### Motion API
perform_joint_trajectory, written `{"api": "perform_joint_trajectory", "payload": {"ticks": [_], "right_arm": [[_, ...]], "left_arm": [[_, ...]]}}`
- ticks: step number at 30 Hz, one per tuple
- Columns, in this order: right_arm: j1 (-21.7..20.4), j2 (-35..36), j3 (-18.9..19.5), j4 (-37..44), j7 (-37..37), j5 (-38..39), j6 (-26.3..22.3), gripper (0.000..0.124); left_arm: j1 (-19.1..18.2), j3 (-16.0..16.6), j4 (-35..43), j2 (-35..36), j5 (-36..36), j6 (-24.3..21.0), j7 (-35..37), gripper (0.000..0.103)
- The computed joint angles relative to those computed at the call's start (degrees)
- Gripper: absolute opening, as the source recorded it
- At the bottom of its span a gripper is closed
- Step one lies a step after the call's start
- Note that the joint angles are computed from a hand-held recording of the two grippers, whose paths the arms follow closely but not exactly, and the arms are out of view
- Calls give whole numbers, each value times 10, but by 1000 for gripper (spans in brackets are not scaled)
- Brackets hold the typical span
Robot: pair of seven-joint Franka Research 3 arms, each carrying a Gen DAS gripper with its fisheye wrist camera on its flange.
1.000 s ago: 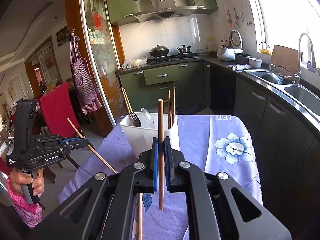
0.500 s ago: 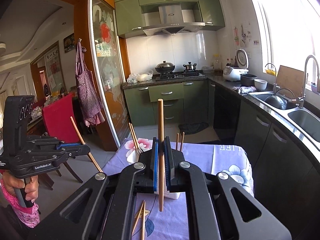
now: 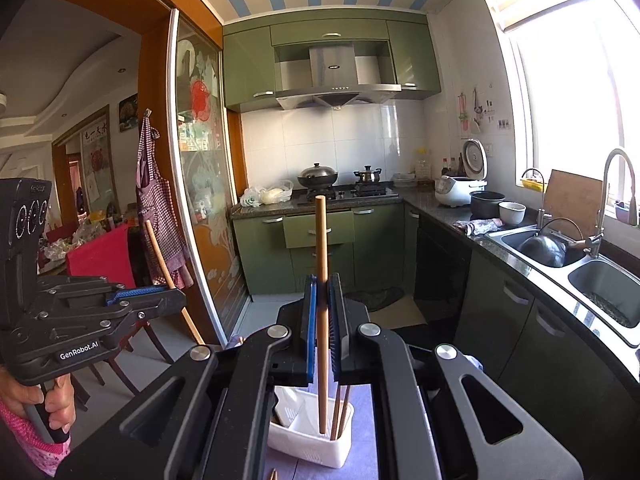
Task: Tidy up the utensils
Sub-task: 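Open both tools above the caddy and pull them back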
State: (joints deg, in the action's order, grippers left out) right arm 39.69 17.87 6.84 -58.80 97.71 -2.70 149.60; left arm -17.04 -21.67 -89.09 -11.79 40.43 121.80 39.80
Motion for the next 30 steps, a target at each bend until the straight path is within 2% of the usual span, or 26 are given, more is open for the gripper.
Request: {"api": "perform_joint_trajectory", "payload": {"ticks": [6, 14, 15, 17, 19, 22, 23, 25, 27, 30], "right_arm": [[13, 99, -16, 116, 9, -3, -62, 7], [2, 102, -5, 46, -14, 43, -75, 7], [-1, 102, -3, 41, -18, 49, -75, 7], [-3, 95, -3, 23, -21, 54, -71, 7], [-5, 77, -2, -10, -23, 56, -55, 9], [-14, 24, 4, -91, -27, 66, -8, 10], [-19, -3, 8, -131, -29, 72, 15, 11], [-31, -63, 16, -220, -35, 86, 58, 24], [-37, -119, 18, -306, -21, 77, 91, 26], [-56, -196, 27, -427, 10, 59, 121, 26]], "left_arm": [[5, 22, -25, 25, -24, 13, -15, 6], [2, 39, -74, 21, -91, 5, -3, 7], [2, 40, -79, 18, -96, 3, -2, 8], [4, 40, -88, 12, -100, 3, -3, 19], [5, 37, -90, 10, -98, -4, -8, 27], [5, 36, -103, -5, -102, 2, -15, 29], [4, 35, -110, -12, -103, 5, -19, 31], [3, 30, -131, -32, -106, 8, -34, 37], [0, 24, -154, -46, -118, 3, -50, 38], [-15, 30, -203, -60, -176, 15, -58, 38]]}}
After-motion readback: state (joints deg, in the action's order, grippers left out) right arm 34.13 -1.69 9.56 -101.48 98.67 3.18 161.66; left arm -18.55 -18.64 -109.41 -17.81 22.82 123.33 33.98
